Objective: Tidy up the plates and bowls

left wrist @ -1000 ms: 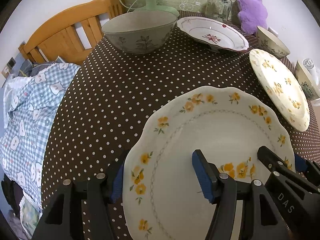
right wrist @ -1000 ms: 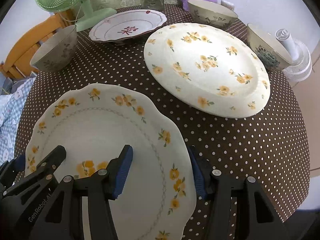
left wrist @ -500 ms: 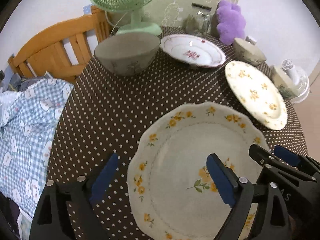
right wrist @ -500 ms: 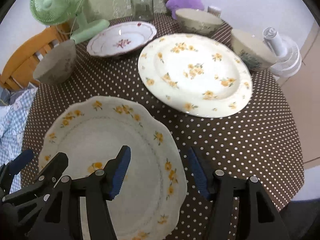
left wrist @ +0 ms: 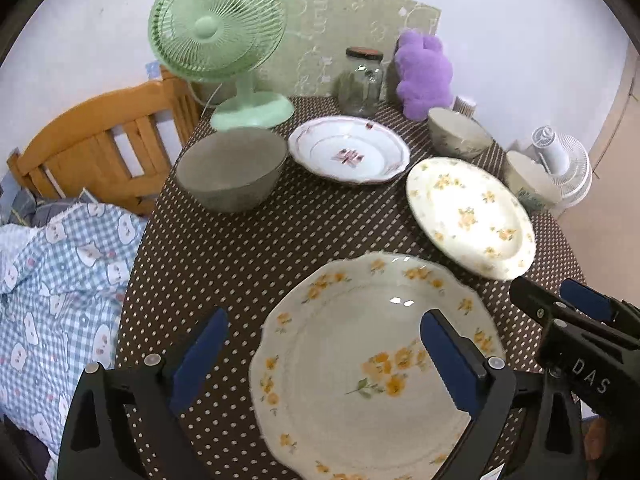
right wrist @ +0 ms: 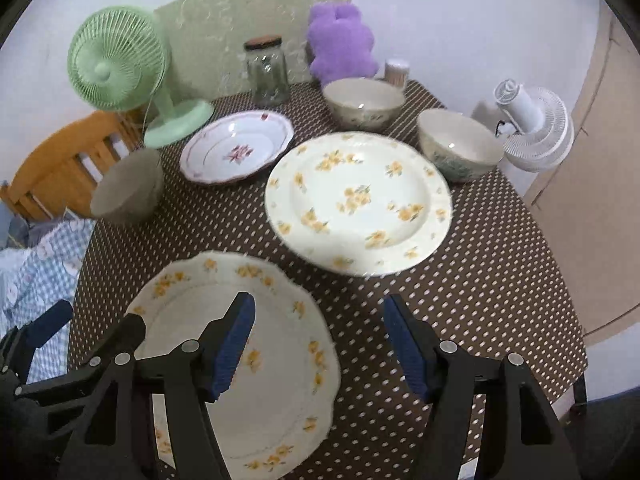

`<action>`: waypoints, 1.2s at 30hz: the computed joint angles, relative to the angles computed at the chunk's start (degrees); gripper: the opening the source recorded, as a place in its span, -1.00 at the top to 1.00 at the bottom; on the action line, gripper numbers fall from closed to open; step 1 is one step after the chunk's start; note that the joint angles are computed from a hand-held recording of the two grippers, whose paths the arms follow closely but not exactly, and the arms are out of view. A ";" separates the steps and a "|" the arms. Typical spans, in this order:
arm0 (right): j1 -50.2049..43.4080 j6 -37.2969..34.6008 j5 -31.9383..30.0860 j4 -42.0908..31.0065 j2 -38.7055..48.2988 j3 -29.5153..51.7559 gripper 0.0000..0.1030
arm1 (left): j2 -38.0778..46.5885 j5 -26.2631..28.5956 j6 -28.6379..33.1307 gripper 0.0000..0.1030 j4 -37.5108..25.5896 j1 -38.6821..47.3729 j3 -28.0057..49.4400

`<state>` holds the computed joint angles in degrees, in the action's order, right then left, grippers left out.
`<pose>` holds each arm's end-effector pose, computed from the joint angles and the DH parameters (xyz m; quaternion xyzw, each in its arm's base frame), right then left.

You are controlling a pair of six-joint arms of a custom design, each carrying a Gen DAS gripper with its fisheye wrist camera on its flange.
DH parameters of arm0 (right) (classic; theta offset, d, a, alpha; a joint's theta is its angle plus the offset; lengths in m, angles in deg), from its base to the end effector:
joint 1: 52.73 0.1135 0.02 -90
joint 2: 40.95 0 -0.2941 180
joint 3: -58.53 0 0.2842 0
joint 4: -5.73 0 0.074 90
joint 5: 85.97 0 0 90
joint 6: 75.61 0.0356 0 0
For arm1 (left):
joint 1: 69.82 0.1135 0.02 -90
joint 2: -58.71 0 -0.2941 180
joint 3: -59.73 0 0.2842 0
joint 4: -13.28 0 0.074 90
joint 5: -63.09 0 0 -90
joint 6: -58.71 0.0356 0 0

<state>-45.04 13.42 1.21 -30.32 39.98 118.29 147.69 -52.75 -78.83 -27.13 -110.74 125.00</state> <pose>0.2951 0.0416 0.2092 -0.0793 0.9558 0.0401 0.2802 0.2529 -0.1987 0.1979 -0.1048 0.9455 0.0039 0.3084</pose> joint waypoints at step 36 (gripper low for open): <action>-13.81 -10.38 -6.66 0.22 32.47 28.35 -0.36 | 35.13 -2.42 0.63 -0.78 -6.52 3.19 39.04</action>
<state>-58.85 3.04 -5.44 -30.10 72.44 146.64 182.82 -55.16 -78.20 -33.66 -107.55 164.04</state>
